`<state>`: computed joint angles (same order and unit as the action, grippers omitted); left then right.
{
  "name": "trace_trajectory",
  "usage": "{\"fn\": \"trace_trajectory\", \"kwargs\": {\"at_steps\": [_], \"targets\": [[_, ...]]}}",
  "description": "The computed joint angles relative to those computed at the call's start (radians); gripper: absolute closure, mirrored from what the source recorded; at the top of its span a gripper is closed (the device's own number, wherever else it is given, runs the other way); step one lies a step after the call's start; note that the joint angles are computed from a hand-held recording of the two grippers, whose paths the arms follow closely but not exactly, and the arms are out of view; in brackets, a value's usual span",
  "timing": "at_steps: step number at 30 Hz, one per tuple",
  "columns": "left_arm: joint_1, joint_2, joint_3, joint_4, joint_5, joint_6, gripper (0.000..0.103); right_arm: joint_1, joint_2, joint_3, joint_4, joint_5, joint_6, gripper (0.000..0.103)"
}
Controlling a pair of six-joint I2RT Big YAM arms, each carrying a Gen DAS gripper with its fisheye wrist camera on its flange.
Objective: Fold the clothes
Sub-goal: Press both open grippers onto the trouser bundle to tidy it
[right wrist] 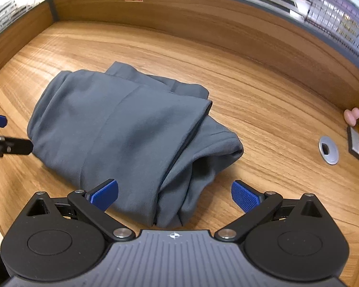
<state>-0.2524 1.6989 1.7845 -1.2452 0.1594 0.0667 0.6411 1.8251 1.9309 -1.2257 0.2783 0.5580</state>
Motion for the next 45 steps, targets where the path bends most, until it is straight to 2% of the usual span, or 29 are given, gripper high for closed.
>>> {"fn": "trace_trajectory", "kwargs": {"at_steps": [3,10,18,24,29,33,35,40,42,45], "targets": [[0.02,0.04,0.032,0.025,0.058,0.016,0.001,-0.017,0.001,-0.024,0.043,-0.02,0.011,0.001],[0.044,0.147,0.143,-0.035,0.207,0.022,0.001,-0.05,0.015,-0.067,0.13,-0.074,0.025,0.001],[0.034,0.197,0.178,-0.051,0.222,0.06,0.003,-0.078,-0.009,-0.139,0.252,-0.104,0.071,0.001],[0.031,0.225,0.203,-0.061,0.219,0.069,0.007,-0.094,-0.004,-0.147,0.278,-0.138,0.062,0.001],[0.03,0.185,0.168,-0.033,0.175,0.018,0.011,-0.095,-0.008,-0.121,0.223,-0.13,0.028,0.001],[0.033,0.125,0.113,-0.01,0.146,-0.033,0.01,-0.112,-0.03,-0.106,0.163,-0.147,-0.053,0.001],[0.033,0.092,0.079,-0.002,0.131,-0.084,0.01,-0.128,-0.029,-0.087,0.138,-0.174,-0.097,0.001],[0.027,0.038,0.013,0.001,0.107,-0.203,0.01,-0.187,0.031,0.038,0.061,-0.305,-0.289,0.001],[0.023,0.024,-0.008,0.001,0.103,-0.248,0.01,-0.205,0.084,0.123,0.009,-0.344,-0.373,0.001],[0.013,0.02,-0.021,-0.009,0.099,-0.277,0.01,-0.226,0.182,0.277,-0.076,-0.385,-0.496,0.001]]}}
